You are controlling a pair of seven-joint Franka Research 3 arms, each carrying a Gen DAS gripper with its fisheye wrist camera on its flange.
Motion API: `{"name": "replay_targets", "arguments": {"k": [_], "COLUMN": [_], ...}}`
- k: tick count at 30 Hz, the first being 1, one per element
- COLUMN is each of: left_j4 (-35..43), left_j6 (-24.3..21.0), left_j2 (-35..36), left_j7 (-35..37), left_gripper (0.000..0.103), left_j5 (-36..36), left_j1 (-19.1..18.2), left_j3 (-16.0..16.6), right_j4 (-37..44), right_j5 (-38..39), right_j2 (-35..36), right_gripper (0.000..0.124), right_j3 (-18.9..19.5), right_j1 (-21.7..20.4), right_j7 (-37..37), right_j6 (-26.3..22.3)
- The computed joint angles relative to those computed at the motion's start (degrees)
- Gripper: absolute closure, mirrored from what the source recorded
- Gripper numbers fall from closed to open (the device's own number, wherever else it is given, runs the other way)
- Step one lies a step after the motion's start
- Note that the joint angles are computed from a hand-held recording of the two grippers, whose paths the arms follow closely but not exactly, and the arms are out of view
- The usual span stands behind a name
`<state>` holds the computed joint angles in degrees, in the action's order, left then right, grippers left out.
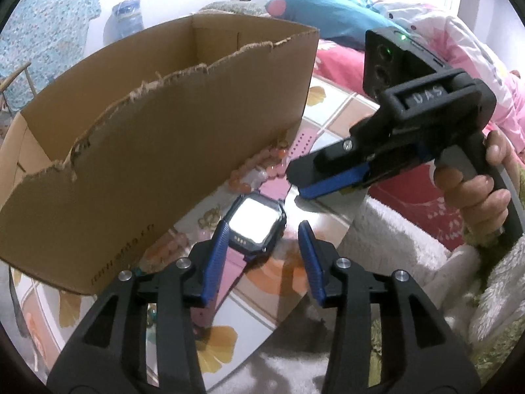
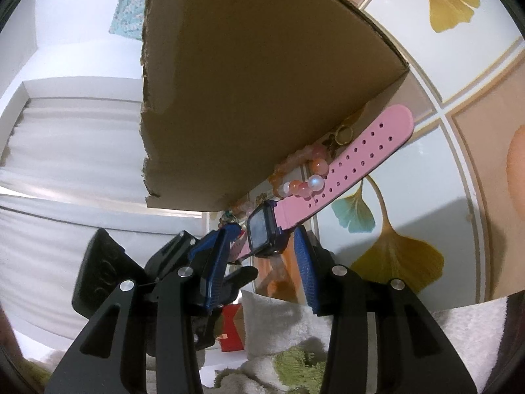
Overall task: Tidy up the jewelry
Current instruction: 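Close the left tool on the watch face while the right tool grips the pink strap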
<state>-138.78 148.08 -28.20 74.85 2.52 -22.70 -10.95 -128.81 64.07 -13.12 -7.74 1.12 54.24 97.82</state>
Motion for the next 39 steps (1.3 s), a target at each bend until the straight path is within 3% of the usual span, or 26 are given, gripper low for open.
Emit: {"name": "replay_targets", "arguments": {"k": [9, 19, 29, 39], "left_j4": [-0.27, 0.71, 1.43, 0.87], "left_j6": [-2.06, -1.87, -2.64, -1.24], "left_j2": [-0.19, 1.86, 2.25, 2.25], "left_j7": [-1.84, 2.27, 2.49, 5.55], "left_gripper": [0.061, 0.058, 0.061, 0.061], "left_j5": [1.13, -1.81, -1.89, -15.37], "left_j1": [0.80, 0.10, 1.00, -2.67], "left_j3": [-0.47, 1.58, 0.60, 5.49], "right_j4": [0.36, 0.14, 0.16, 0.29], "right_j5": [0.37, 0.84, 1.37, 2.53], "right_j2": [0.43, 1.00, 1.60, 3.25], "right_gripper": [0.084, 0.084, 0.084, 0.084], "right_j3": [0.16, -0.27, -0.19, -0.23], "right_j1": [0.19, -0.49, -0.97, -1.37], "right_j7": [-1.11, -2.68, -3.66, -1.98], "right_j6": [-0.42, -2.14, -2.96, -5.70]}}
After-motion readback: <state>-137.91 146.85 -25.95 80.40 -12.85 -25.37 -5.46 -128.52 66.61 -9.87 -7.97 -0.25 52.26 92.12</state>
